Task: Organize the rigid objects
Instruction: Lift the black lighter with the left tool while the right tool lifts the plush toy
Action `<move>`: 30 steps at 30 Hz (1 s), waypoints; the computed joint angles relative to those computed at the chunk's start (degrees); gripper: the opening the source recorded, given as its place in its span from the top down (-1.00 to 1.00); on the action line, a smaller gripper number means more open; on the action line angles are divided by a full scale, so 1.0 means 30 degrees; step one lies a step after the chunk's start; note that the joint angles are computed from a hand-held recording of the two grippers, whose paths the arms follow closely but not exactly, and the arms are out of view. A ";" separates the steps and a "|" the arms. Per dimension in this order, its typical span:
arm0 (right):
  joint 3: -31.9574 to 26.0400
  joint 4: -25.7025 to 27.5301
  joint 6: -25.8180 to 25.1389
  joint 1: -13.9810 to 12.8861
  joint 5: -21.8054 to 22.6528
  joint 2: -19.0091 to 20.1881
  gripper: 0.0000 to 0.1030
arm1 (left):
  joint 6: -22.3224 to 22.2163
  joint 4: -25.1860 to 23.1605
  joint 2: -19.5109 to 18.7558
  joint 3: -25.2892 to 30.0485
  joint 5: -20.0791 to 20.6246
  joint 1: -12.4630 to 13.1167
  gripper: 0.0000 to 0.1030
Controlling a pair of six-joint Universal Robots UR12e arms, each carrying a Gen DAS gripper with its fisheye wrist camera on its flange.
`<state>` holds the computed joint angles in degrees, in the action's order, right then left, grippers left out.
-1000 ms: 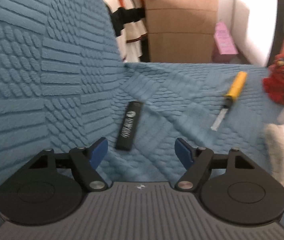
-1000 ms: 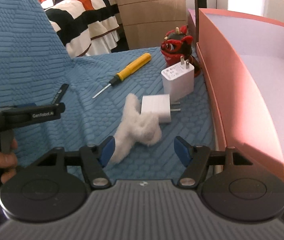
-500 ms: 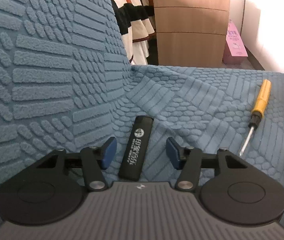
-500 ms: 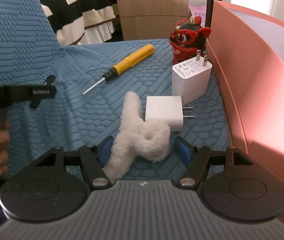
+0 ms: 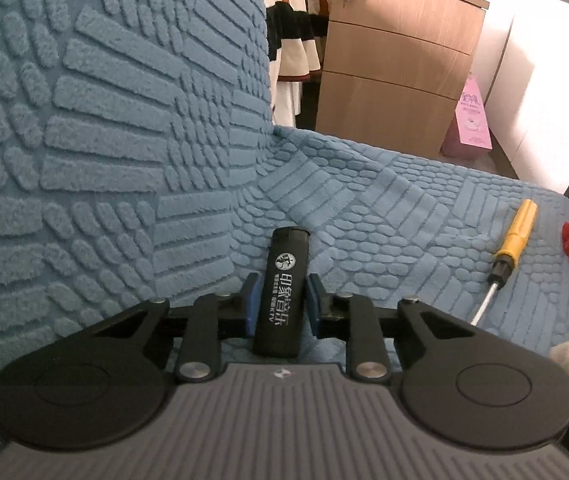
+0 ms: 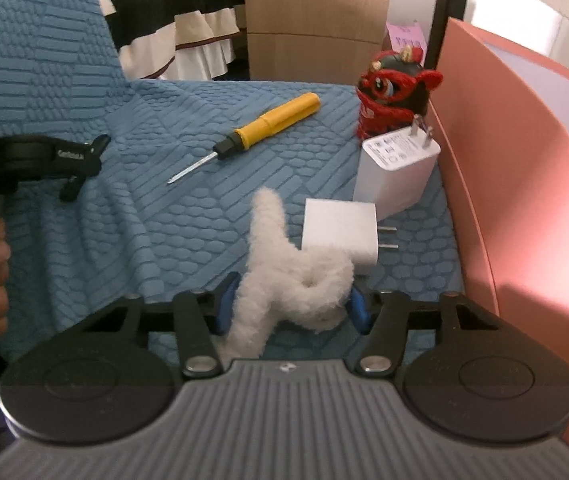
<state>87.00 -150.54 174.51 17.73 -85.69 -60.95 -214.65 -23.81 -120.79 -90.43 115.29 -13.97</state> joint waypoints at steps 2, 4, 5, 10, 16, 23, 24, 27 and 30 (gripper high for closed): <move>0.0063 -0.0018 -0.0224 0.0029 -0.0008 -0.0064 -0.02 | -0.0123 -0.0034 0.0144 -0.0083 -0.0506 0.0040 0.45; 0.0125 0.0062 -0.0436 0.0054 0.0026 -0.0169 0.01 | -0.0446 0.0039 0.0322 -0.0258 -0.0955 0.0055 0.45; 0.0166 0.0118 -0.0525 0.0066 0.0057 -0.0230 0.02 | -0.0631 0.0078 0.0427 -0.0377 -0.1144 0.0038 0.45; 0.0596 0.0411 -0.0573 0.0046 0.0617 -0.0713 0.04 | -0.1395 0.0312 0.0844 -0.0908 -0.2124 -0.0085 0.46; 0.1229 0.0456 -0.0623 -0.0002 0.0812 -0.1365 0.04 | -0.2351 0.0593 0.1467 -0.1605 -0.3621 -0.0250 0.46; 0.1967 0.0443 -0.0039 -0.0305 0.0891 -0.2015 0.03 | -0.2683 0.1256 0.1841 -0.2100 -0.4377 -0.0785 0.47; 0.2048 0.0334 -0.0019 -0.0333 0.0837 -0.2063 0.03 | -0.2644 0.1272 0.1852 -0.2101 -0.4433 -0.0842 0.47; 0.2047 0.0622 0.0332 -0.0521 0.0903 -0.2158 0.03 | -0.2586 0.1248 0.1894 -0.2001 -0.4316 -0.1054 0.48; 0.1831 0.0958 0.0353 -0.0713 0.1155 -0.2096 0.04 | -0.2812 0.1349 0.1945 -0.1978 -0.4125 -0.1213 0.51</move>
